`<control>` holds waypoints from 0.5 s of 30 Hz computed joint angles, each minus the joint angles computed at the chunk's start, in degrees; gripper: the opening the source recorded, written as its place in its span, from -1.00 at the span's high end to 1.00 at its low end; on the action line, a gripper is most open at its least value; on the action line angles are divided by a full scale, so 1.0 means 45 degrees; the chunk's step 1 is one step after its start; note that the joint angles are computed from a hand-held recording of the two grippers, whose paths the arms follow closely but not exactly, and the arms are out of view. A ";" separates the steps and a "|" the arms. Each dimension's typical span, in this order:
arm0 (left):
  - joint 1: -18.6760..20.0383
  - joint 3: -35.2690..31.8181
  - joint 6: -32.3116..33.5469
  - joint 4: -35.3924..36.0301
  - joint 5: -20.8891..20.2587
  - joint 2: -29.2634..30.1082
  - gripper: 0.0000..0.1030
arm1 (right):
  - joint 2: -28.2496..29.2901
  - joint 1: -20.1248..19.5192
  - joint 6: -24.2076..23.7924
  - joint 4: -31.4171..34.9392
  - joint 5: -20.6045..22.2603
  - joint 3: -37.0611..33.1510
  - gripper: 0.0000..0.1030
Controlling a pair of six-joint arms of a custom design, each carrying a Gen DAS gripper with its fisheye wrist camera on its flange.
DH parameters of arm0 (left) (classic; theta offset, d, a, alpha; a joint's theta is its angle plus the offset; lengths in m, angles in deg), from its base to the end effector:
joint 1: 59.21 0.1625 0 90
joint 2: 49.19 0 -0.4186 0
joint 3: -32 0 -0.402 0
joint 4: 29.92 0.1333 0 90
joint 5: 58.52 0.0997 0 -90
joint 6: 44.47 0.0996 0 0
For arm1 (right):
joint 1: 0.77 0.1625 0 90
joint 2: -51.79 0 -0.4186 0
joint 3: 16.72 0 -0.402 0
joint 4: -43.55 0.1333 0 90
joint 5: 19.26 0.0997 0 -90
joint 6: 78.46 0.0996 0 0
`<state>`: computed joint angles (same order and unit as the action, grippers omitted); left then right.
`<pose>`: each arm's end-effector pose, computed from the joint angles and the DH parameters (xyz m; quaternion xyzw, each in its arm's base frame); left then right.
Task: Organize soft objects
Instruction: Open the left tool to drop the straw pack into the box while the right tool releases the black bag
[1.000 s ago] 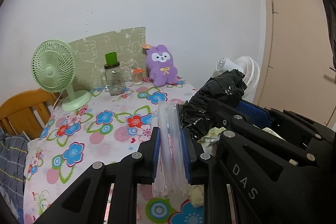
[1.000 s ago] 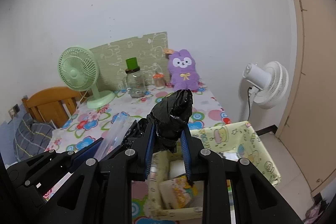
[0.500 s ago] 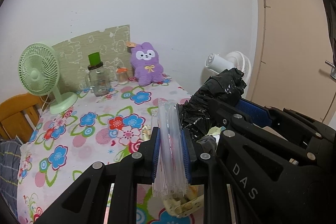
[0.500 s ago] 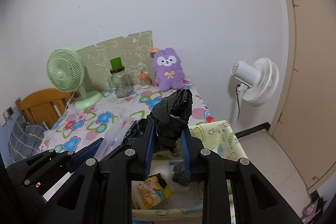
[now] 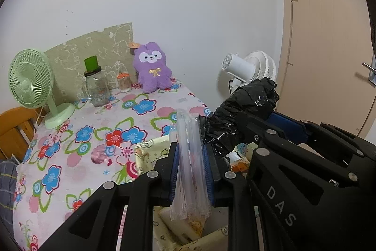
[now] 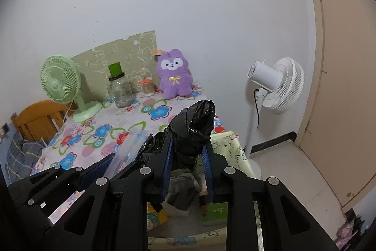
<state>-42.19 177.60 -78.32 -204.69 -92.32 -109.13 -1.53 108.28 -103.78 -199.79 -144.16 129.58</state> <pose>-0.2608 -0.3058 0.0670 0.2988 0.8299 -0.3741 0.2862 0.1862 -0.3054 0.1430 0.1718 -0.8205 0.4647 0.2851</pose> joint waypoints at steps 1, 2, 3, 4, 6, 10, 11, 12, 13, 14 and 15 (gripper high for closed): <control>0.0064 -0.0046 0.0083 -0.0104 -0.0060 0.0094 0.62 | 0.0033 -0.0046 0.0002 0.0014 -0.0030 -0.0034 0.46; 0.0130 -0.0070 0.0223 -0.0342 -0.0124 0.0216 0.59 | 0.0060 -0.0092 0.0003 0.0027 -0.0034 -0.0062 0.46; 0.0211 -0.0107 0.0360 -0.0541 -0.0151 0.0335 0.55 | 0.0082 -0.0180 -0.0022 0.0020 -0.0037 -0.0076 0.46; 0.0319 -0.0161 0.0445 -0.0620 -0.0185 0.0419 0.53 | 0.0102 -0.0264 -0.0039 0.0024 -0.0028 -0.0086 0.46; 0.0507 -0.0261 0.0520 -0.0628 -0.0204 0.0538 0.39 | 0.0125 -0.0387 -0.0029 0.0102 -0.0006 -0.0124 0.46; 0.0787 -0.0457 0.0406 -0.0104 -0.0130 0.0658 0.19 | 0.0223 -0.0662 -0.0015 0.0334 0.0098 -0.0238 0.47; 0.0841 -0.0505 0.0382 0.0067 -0.0107 0.0664 0.12 | 0.0244 -0.0753 0.0011 0.0431 0.0169 -0.0277 0.47; 0.0886 -0.0545 0.0393 0.0219 -0.0060 0.0675 -0.01 | 0.0256 -0.0808 0.0037 0.0535 0.0193 -0.0322 0.47; 0.0918 -0.0573 0.0401 0.0342 -0.0011 0.0679 -0.10 | 0.0286 -0.0847 0.0043 0.0562 0.0211 -0.0339 0.47; 0.0943 -0.0588 0.0438 0.0413 0.0013 0.0678 -0.25 | 0.0304 -0.0905 0.0061 0.0660 0.0257 -0.0380 0.47; 0.0945 -0.0580 0.0470 0.0424 0.0033 0.0680 -0.33 | 0.0314 -0.0971 0.0084 0.0814 0.0333 -0.0429 0.47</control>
